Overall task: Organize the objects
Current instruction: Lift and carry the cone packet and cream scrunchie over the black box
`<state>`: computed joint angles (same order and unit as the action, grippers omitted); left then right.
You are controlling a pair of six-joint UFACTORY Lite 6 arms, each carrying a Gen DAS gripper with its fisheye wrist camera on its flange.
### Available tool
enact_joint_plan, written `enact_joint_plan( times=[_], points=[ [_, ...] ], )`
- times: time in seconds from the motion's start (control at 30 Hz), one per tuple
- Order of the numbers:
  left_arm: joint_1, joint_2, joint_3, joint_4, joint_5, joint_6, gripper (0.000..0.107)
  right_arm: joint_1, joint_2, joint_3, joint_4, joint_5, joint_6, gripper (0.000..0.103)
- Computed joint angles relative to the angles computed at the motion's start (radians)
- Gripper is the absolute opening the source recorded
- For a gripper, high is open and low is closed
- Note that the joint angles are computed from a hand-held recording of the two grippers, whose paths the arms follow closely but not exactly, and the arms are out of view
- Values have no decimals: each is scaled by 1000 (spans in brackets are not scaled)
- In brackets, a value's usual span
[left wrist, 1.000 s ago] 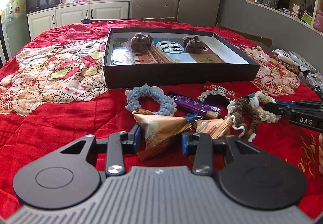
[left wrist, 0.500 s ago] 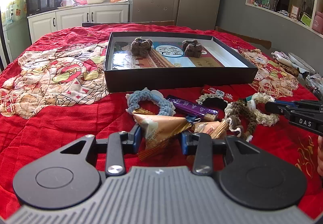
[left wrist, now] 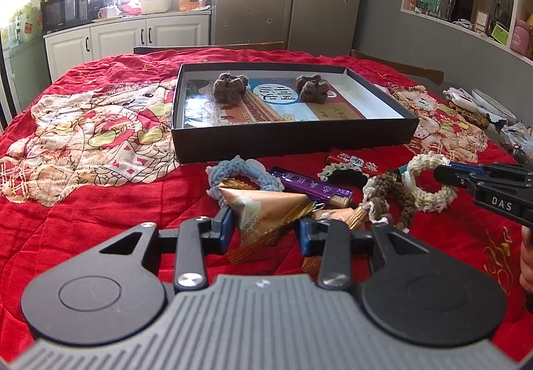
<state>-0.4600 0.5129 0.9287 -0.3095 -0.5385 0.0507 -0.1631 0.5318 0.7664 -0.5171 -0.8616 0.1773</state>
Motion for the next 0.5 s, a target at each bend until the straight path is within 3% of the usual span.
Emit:
enact_joint_plan(
  times=[0.5],
  points=[
    [-6,-55,13,-12,38,65,41,-29,-100,-47,-77,-24,67,11]
  ],
)
